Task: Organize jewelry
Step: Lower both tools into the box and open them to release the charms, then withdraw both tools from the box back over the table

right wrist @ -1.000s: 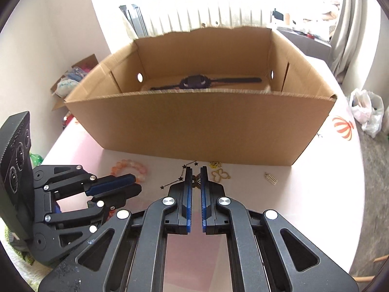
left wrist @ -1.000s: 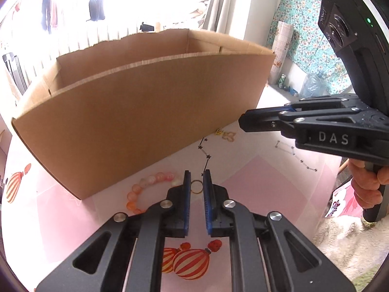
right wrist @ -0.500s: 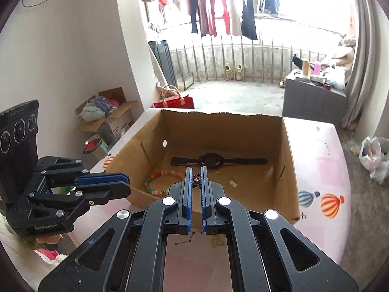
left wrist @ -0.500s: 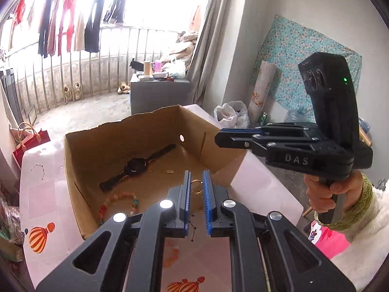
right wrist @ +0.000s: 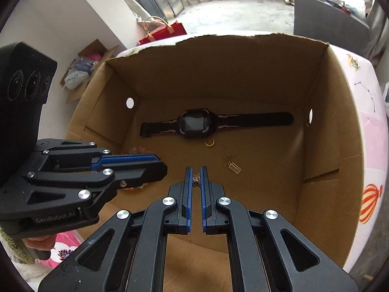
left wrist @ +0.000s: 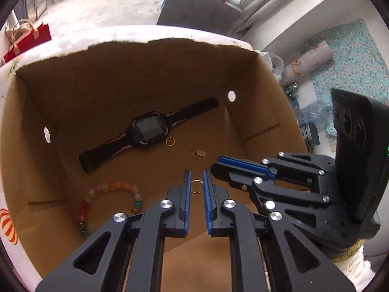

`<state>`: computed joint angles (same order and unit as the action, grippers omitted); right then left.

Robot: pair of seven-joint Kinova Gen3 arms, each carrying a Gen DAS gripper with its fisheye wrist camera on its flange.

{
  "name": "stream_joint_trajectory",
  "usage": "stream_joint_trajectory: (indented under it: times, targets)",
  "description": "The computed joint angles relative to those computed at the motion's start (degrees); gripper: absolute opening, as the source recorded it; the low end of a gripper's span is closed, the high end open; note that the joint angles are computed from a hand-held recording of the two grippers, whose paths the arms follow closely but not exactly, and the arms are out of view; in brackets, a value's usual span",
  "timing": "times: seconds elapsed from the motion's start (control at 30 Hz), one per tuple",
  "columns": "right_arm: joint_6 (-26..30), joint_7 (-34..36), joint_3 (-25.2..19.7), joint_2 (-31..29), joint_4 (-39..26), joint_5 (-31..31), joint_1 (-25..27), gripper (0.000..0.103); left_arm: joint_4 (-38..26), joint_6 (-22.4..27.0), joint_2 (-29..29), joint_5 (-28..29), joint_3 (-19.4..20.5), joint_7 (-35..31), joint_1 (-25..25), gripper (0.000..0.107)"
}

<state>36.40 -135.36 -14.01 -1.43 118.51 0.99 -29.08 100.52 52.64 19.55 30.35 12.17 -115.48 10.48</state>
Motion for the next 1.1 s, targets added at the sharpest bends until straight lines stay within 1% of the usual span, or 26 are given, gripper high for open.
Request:
stream_joint_trajectory:
  times: [0.03,0.1,0.13,0.23,0.3,0.37,0.5,0.53,0.6,0.67,0.8,0.9,1.0,1.1]
  targets:
    - [-0.11,-0.24,-0.11,0.23,-0.01,0.19,-0.09,0.005,-1.53,0.69,1.39,-0.59,0.5,1.25,-0.48,0.01]
    - [0.24,-1.7,-0.38,0.44,-0.27,1.48,-0.41,0.006,-2.61,0.7,1.89,-2.13,-0.96,3.47,1.1,0.01]
    - [0.12,-2.02,-0.41,0.43,-0.22,1.7,-0.52,0.008,-2.98,0.43,2.14,-2.82,-1.04,4.28,1.43,0.01]
    - [-0.6,-1.08,0.14,0.72,0.22,0.72,-0.28,0.008,-3.98,0.62,3.14,-4.04,-1.03,6.63,1.83,0.01]
    - [-1.1,-0.02,0.49,0.58,0.49,-0.43,0.03,0.008,-4.37,0.45,3.95,-4.52,-0.85,7.5,1.9,0.01]
    - [-0.9,-1.5,0.12,0.36,0.46,1.08,-0.12,0.008,-4.55,0.65,4.37,-5.15,-0.71,8.17,1.97,0.01]
    - [-0.62,-2.08,0.03,-0.65,0.88,1.59,0.18,0.008,-5.64,-0.02,5.4,-7.08,-1.02,10.47,2.82,0.01]
    - [-0.47,-2.7,-0.15,-0.83,0.88,2.22,0.2,0.008,-6.1,-0.22,5.9,-7.42,-0.95,11.62,3.47,0.011]
    - [-0.18,-4.19,-0.57,-1.45,0.96,3.53,0.2,0.009,-6.44,0.43,6.36,-7.12,-0.51,11.89,2.86,0.017]
    - [0.03,-5.21,-0.9,-2.11,1.08,4.43,0.29,0.01,-7.06,0.82,6.66,-7.7,-0.49,12.27,2.91,0.026]
    - [0.87,-8.84,-2.27,-3.6,1.24,7.57,0.46,0.01,-5.52,-1.04,5.39,-7.44,-0.17,11.88,2.44,0.027]
    - [1.13,-11.34,-3.54,-5.64,1.82,9.67,0.58,0.011,-3.22,-3.6,3.16,-6.67,0.17,10.45,1.81,0.027]
    - [1.81,-14.18,-5.37,-8.22,2.57,11.78,1.11,0.014,-0.05,-6.32,0.0,-4.37,0.92,7.41,0.54,0.027]
    - [2.66,-17.39,-7.92,-11.32,3.49,13.64,2.24,0.015,4.17,-9.31,-4.67,-1.51,1.2,3.05,-0.86,0.027]
